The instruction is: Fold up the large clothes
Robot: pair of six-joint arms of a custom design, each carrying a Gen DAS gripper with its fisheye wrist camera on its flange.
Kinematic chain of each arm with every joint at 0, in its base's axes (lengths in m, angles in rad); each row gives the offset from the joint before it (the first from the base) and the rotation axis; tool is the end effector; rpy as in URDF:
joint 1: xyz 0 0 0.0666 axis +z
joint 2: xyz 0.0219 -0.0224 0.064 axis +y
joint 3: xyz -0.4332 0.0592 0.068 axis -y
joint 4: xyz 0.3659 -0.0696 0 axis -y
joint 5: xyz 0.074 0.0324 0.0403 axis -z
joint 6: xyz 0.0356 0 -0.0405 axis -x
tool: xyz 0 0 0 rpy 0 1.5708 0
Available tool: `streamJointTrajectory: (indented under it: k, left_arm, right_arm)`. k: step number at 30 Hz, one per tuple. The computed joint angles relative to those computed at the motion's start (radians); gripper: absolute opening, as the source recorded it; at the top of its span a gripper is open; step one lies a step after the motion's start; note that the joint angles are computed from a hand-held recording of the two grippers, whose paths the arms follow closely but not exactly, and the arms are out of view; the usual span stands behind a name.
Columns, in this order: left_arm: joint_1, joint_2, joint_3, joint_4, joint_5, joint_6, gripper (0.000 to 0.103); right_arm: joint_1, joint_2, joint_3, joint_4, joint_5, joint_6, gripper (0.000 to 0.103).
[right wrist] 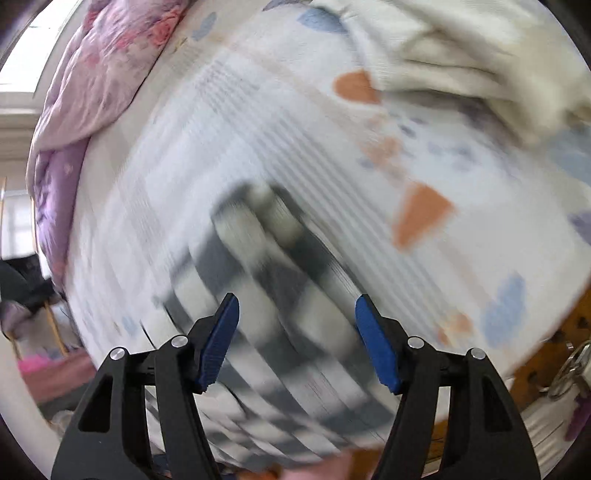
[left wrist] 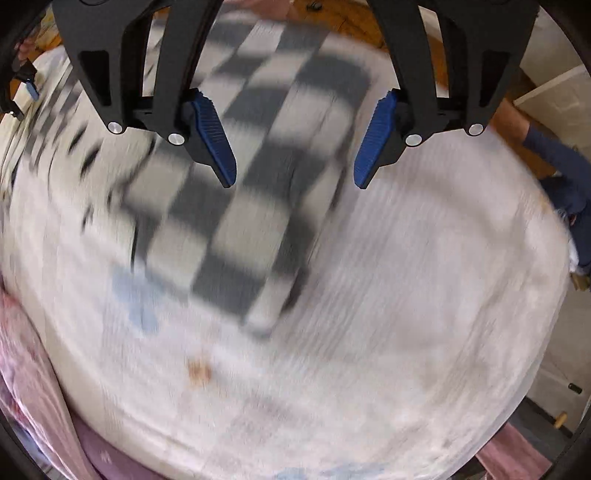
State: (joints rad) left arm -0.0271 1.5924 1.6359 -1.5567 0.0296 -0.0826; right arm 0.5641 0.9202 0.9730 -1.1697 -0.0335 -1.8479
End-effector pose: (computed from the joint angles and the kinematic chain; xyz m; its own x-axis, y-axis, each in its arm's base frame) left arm 0.4707 -0.0142 0.4687 -0.9922 0.1094 -0.0598 0.1110 0.9935 -0.0247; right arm 0.1913 0.1220 0.4372 -0.3181 0.9363 0.1489 0.8801 0.2333 0.4135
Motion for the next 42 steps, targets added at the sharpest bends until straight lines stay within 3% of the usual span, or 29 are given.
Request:
streamJointTrajectory:
  k: [1,3,4,5,7,8,10,12,14,16,19,20,23,25,27,28,29,30,31,33,35,38,40,42]
  left_arm:
    - [-0.010,0.023,0.020,0.002,0.018,0.006,0.065]
    - [-0.025,0.072,0.039,0.018,0.048,0.002,0.039]
    - [-0.037,0.105,0.049,0.009,0.006,0.019,0.021]
    - [-0.046,0.134,0.061,-0.010,-0.025,0.048,0.010]
    - [-0.052,0.156,0.084,-0.025,-0.025,0.083,0.008]
    - [-0.055,0.160,0.097,-0.033,-0.032,0.088,0.008]
    - [-0.059,0.160,0.118,-0.025,-0.039,0.085,0.007]
    - [-0.062,0.169,0.122,-0.021,-0.049,0.071,0.007]
    - [-0.075,0.185,0.118,-0.023,-0.079,0.057,0.008]
    - [-0.097,0.180,0.128,-0.032,-0.132,0.013,0.012]
    - [-0.108,0.093,0.079,0.031,-0.202,-0.096,0.019]
    - [-0.104,0.061,0.060,0.034,-0.224,-0.118,0.019]
    - [-0.072,-0.001,0.023,0.005,-0.146,-0.120,0.018]
    - [-0.056,-0.038,-0.013,-0.029,-0.071,-0.114,0.014]
    - [-0.047,-0.050,-0.072,-0.037,-0.078,-0.128,0.007]
    - [-0.042,-0.063,-0.120,-0.043,-0.099,-0.128,0.006]
    - [-0.029,-0.075,-0.179,-0.041,-0.115,-0.123,0.003]
    - [-0.002,-0.093,-0.253,-0.030,-0.128,-0.108,0.003]
    - [0.017,-0.112,-0.286,-0.018,-0.114,-0.102,0.003]
    - [0.025,-0.143,-0.298,-0.004,-0.105,-0.115,0.003]
    - [0.009,-0.151,-0.280,-0.049,-0.145,-0.112,0.003]
    - [0.000,-0.179,-0.322,-0.020,-0.164,-0.129,0.003]
    - [-0.012,-0.183,-0.361,0.006,-0.189,-0.130,0.003]
    - [-0.061,-0.179,-0.312,-0.045,-0.239,-0.128,0.003]
  right_arm:
    - [-0.072,0.017,-0.026,0.065,-0.057,0.067,0.063]
    - [-0.143,0.076,-0.052,0.166,-0.135,0.135,0.060]
    - [-0.167,0.120,-0.052,0.172,-0.173,0.178,0.045]
    - [-0.175,0.162,-0.033,0.130,-0.177,0.214,0.038]
    - [-0.174,0.193,0.002,0.090,-0.161,0.233,0.027]
    - [-0.178,0.220,0.052,0.025,-0.138,0.263,0.021]
    - [-0.185,0.252,0.108,-0.058,-0.098,0.332,0.017]
    - [-0.224,0.256,0.085,-0.042,-0.125,0.338,0.017]
    - [-0.260,0.251,0.052,0.002,-0.169,0.290,0.025]
    - [-0.264,0.277,0.099,-0.080,-0.173,0.345,0.033]
    - [-0.151,0.274,0.230,-0.239,-0.002,0.426,0.034]
    - [-0.115,0.265,0.246,-0.250,0.015,0.436,0.033]
    - [0.026,0.221,0.236,-0.191,0.012,0.386,0.015]
    - [0.090,0.236,0.208,-0.155,-0.034,0.365,0.009]
    - [0.159,0.263,0.143,-0.181,-0.098,0.284,0.007]
    - [0.187,0.257,0.102,-0.173,-0.129,0.229,0.000]
    - [0.237,0.220,0.035,-0.115,-0.142,0.112,0.000]
    - [0.291,0.172,-0.006,-0.053,-0.097,0.004,0.000]
    - [0.338,0.142,-0.018,-0.042,-0.069,-0.066,0.000]
    - [0.366,0.142,0.008,-0.093,-0.102,-0.100,0.000]
    - [0.384,0.150,0.040,-0.125,-0.120,-0.132,0.000]
    - [0.413,0.174,0.022,-0.115,-0.119,-0.111,0.000]
    - [0.421,0.158,-0.059,-0.010,-0.141,-0.216,0.000]
    - [0.372,0.159,-0.022,-0.065,-0.176,-0.224,0.000]
